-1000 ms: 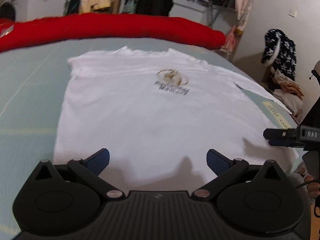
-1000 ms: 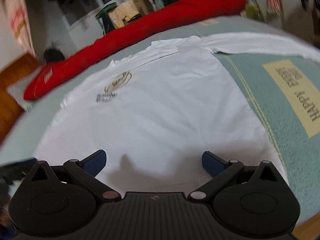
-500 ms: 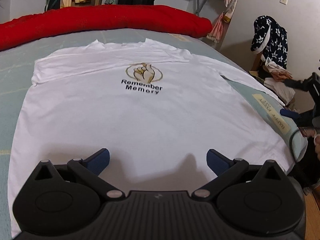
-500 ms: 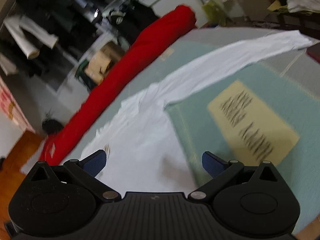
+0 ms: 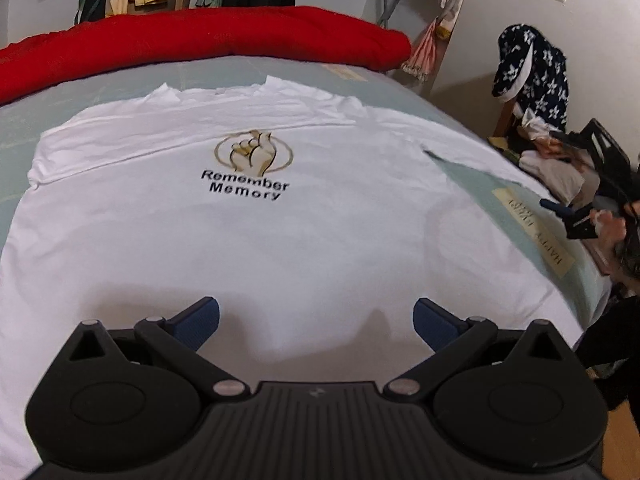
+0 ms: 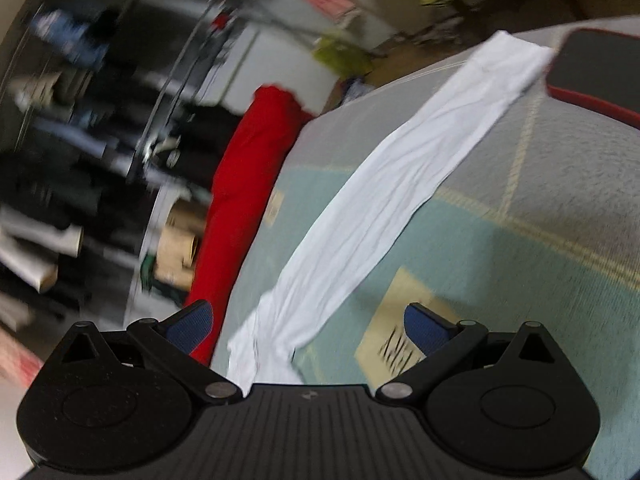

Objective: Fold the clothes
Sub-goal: 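Lower the open right tool along the other sleeve toward its cuff, then close the right tool on the sleeve cuff and lift it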

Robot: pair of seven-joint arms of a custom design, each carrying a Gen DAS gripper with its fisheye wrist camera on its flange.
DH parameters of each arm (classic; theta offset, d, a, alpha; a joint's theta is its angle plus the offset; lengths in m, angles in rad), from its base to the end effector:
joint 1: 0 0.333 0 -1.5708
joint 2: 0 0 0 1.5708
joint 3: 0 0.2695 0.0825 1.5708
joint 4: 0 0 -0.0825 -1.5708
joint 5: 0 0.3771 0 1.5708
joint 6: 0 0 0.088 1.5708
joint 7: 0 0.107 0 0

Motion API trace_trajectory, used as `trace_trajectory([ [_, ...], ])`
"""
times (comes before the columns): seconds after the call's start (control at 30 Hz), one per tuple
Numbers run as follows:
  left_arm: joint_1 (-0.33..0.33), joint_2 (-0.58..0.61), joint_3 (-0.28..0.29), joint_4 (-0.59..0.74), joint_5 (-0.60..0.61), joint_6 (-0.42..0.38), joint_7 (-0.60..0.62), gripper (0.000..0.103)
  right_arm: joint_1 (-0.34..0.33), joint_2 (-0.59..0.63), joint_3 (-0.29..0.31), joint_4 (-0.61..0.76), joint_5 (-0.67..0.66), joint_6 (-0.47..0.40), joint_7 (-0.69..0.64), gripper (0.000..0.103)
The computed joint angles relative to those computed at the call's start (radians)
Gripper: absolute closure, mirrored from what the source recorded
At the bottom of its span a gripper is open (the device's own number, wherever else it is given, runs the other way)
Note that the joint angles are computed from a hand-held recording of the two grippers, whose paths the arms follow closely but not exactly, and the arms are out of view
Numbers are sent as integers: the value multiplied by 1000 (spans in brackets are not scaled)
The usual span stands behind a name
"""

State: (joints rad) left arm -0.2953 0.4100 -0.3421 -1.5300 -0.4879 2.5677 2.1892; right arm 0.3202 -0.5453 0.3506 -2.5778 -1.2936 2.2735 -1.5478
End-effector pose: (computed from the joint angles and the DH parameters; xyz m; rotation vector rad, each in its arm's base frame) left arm 0.5839 -0.3782 0.4642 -0.9895 2.6507 -1.1918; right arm 0.3500 0.2448 0.4363 0.1028 1.9562 -0.4876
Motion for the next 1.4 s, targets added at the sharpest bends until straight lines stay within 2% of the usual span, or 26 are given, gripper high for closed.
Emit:
trace_trajectory([
  [0.13, -24, 18, 22, 20, 57, 9, -43, 1, -36, 4, -17, -32, -73, 44, 154, 0],
  [0.23, -22, 43, 15, 51, 57, 2, -55, 1, -52, 17, -30, -38, -126, 58, 244, 0],
  [0.47, -47, 95, 19, 120, 113, -17, -76, 1, -60, 42, -46, -32, -87, -60, 213, 0],
  [0.57, -54, 108, 16, 135, 125, -16, -78, 1, -70, 78, -43, -31, -150, -97, 246, 0],
  [0.7, -69, 126, 20, 156, 150, -13, -90, 1, -64, 117, -74, -17, -203, -119, 209, 0],
  [0.8, -74, 132, 22, 164, 162, -12, -98, 1, -59, 122, -104, -5, -177, -117, 196, 0],
  [0.93, -78, 135, 22, 168, 169, -7, -109, 1, -33, 120, -102, 28, -15, -159, 176, 0],
  [1.07, -79, 132, 19, 165, 177, -8, -109, 1, -52, 146, -119, 59, 66, -156, 152, 0],
  [1.2, -71, 130, 10, 162, 162, -12, -96, 1, -76, 151, -121, 57, 80, -184, 152, 0],
  [1.33, -67, 133, 7, 164, 149, -12, -89, 1, -88, 133, -109, 19, 49, -226, 207, 0],
  [1.4, -64, 134, 5, 165, 143, -12, -85, 1, -93, 112, -112, -15, 15, -219, 252, 0],
])
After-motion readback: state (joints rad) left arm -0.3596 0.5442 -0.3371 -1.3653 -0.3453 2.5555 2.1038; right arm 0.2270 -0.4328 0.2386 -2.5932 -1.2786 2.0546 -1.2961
